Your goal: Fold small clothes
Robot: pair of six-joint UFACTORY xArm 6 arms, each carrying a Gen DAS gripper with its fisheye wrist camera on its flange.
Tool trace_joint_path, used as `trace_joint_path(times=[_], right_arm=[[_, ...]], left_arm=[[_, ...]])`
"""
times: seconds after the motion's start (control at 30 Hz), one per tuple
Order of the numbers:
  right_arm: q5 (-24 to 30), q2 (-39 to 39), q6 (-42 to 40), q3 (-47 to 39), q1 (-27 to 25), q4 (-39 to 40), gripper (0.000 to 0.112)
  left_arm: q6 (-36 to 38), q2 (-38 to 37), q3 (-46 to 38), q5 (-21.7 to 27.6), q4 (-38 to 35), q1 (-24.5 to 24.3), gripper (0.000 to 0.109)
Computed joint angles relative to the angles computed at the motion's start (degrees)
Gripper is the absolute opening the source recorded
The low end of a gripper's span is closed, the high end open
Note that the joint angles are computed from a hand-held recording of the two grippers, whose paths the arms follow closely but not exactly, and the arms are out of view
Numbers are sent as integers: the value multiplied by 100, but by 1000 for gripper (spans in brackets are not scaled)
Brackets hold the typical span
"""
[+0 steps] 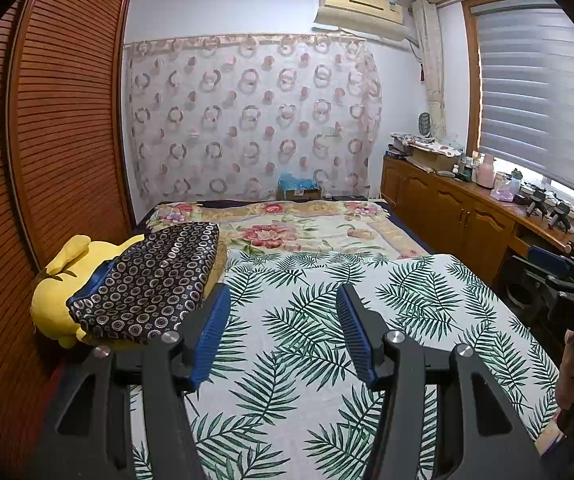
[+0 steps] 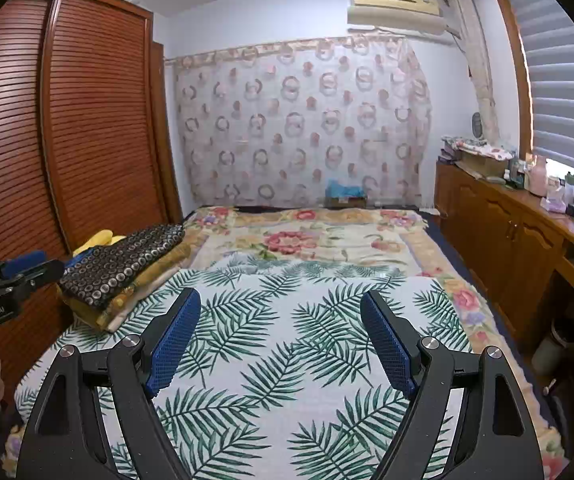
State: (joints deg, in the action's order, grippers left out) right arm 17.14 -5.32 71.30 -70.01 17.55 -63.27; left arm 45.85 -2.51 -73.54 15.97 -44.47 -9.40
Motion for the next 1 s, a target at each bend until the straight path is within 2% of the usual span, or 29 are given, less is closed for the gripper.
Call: trace_joint_path(times=[1.0], right_arm=[[-11, -7, -36, 0, -16, 13, 84]], left_arm=[[23, -14, 25, -42, -14, 13, 54]])
